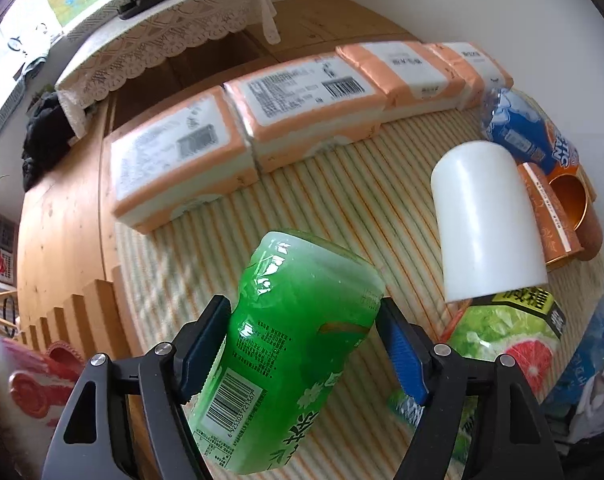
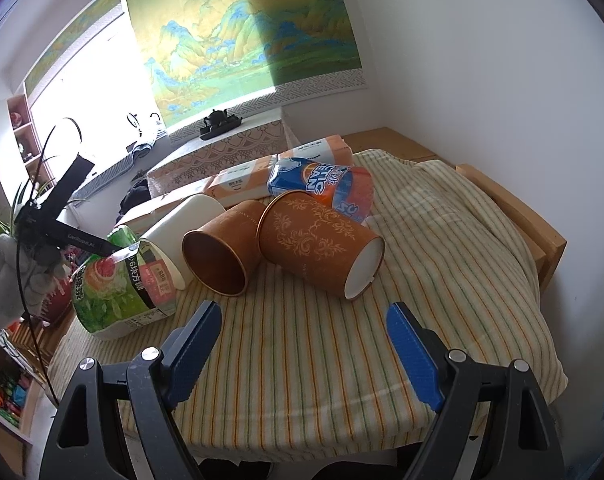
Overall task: Flip cup upside down
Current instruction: 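Lift the green jar off the table with the left tool, then carry the green jar toward the right tool and lower it to the table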
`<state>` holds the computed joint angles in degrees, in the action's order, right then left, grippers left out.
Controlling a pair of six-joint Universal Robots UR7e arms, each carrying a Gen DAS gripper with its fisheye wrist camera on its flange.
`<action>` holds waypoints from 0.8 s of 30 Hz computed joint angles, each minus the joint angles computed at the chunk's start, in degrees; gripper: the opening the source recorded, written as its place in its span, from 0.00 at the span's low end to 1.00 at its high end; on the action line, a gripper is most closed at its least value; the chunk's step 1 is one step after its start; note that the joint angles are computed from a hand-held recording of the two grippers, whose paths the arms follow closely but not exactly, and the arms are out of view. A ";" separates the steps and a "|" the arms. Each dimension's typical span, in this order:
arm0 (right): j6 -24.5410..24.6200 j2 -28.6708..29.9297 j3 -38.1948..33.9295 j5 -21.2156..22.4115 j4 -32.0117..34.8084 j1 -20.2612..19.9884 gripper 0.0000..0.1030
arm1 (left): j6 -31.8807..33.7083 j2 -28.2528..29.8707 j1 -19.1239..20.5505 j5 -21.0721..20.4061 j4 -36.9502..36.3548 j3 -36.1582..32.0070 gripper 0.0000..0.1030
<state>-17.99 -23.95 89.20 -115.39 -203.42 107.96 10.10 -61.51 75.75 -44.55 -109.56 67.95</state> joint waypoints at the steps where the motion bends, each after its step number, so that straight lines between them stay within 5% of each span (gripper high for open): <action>1: 0.07 -0.03 0.11 0.05 -0.08 0.01 0.79 | 0.02 -0.46 -0.35 0.48 -0.33 0.34 0.75; 11: 0.52 -1.48 2.58 1.52 -2.37 -0.01 0.79 | 2.17 -9.69 -8.81 4.23 -3.75 10.32 0.75; 17: 0.10 -3.48 6.82 1.43 -5.95 -0.34 0.79 | 1.81 -12.78 -16.02 1.37 -4.40 18.42 0.76; 24: -0.44 -7.45 13.92 0.51 -12.24 -1.79 0.79 | 0.63 -10.65 -18.99 -4.08 -6.66 25.48 0.76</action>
<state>-18.43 -31.41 103.12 -114.89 -215.66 106.17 10.73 -72.16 56.75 -48.63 -116.22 93.43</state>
